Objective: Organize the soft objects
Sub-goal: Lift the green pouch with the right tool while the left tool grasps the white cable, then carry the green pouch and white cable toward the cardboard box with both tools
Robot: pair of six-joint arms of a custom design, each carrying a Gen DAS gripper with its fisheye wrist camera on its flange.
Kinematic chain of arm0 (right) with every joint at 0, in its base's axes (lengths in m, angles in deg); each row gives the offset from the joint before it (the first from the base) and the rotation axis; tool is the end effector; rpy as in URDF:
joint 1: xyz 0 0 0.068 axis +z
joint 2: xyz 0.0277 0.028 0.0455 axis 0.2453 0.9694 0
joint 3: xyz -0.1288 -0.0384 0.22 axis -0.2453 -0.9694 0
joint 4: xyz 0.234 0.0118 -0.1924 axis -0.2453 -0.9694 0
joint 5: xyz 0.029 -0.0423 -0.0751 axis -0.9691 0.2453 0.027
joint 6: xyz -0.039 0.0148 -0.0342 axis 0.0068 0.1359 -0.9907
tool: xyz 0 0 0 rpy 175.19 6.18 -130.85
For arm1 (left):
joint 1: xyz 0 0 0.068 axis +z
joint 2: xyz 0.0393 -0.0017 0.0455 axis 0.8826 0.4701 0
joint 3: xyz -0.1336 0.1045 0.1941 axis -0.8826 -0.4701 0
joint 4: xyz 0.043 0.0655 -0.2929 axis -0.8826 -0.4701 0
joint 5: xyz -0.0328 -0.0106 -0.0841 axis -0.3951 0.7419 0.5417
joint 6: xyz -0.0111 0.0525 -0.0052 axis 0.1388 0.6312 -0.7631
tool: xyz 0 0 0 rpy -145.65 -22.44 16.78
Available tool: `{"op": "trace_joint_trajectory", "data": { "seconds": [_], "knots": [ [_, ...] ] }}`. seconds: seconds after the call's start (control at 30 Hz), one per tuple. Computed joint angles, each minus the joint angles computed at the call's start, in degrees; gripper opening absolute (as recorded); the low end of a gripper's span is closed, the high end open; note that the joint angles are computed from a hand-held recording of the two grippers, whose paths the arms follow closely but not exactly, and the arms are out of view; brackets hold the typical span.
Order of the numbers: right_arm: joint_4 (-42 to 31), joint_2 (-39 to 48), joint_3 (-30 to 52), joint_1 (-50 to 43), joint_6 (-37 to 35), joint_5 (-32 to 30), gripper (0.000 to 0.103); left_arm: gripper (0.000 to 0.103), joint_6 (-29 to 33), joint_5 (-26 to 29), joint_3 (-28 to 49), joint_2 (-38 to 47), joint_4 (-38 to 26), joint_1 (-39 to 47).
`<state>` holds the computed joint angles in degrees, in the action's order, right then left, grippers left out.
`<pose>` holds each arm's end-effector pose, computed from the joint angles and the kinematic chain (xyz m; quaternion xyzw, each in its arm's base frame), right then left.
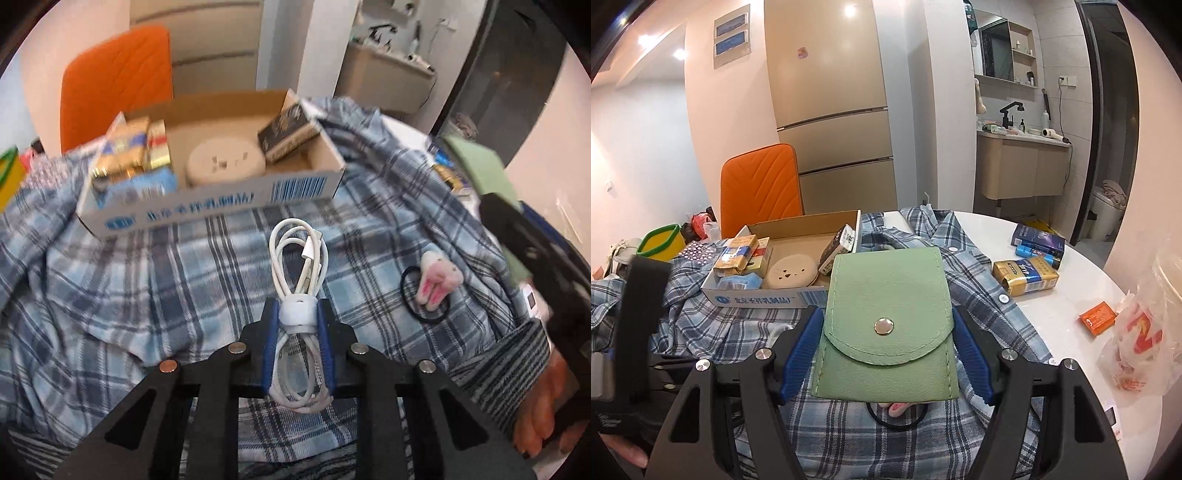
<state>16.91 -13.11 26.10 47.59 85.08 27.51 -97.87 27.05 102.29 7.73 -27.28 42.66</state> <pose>0.2074 0.1223 0.2317 -0.0132 0.8789 0.0717 0.4714 0.2348 -0.0839 0.2222 0.0747 0.9520 -0.0957 0.2810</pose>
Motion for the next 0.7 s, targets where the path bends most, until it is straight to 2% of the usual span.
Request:
{"op": "trace_joint_trajectory", "data": {
  "seconds": [0.33,0.37,0.5,0.7],
  "knots": [
    [1.5,-1.6,-1.1,0.7,-0.5,0.9,0.073,0.019,3.0,1.7,-3.1,-13.0,-5.6,5.6],
    [1.8,-1.8,-1.3,1.1,-0.7,1.3,0.073,0.019,1.7,1.0,-2.9,-11.7,-4.4,4.4],
    [2.5,-2.0,-1.6,2.9,-1.5,3.1,0.073,0.019,2.9,-0.1,-4.0,-13.4,-4.0,6.0],
    [3.0,-3.0,-1.8,6.4,-2.9,6.2,0.073,0.019,3.7,1.5,-4.6,-15.5,-3.9,9.3]
  ]
}}
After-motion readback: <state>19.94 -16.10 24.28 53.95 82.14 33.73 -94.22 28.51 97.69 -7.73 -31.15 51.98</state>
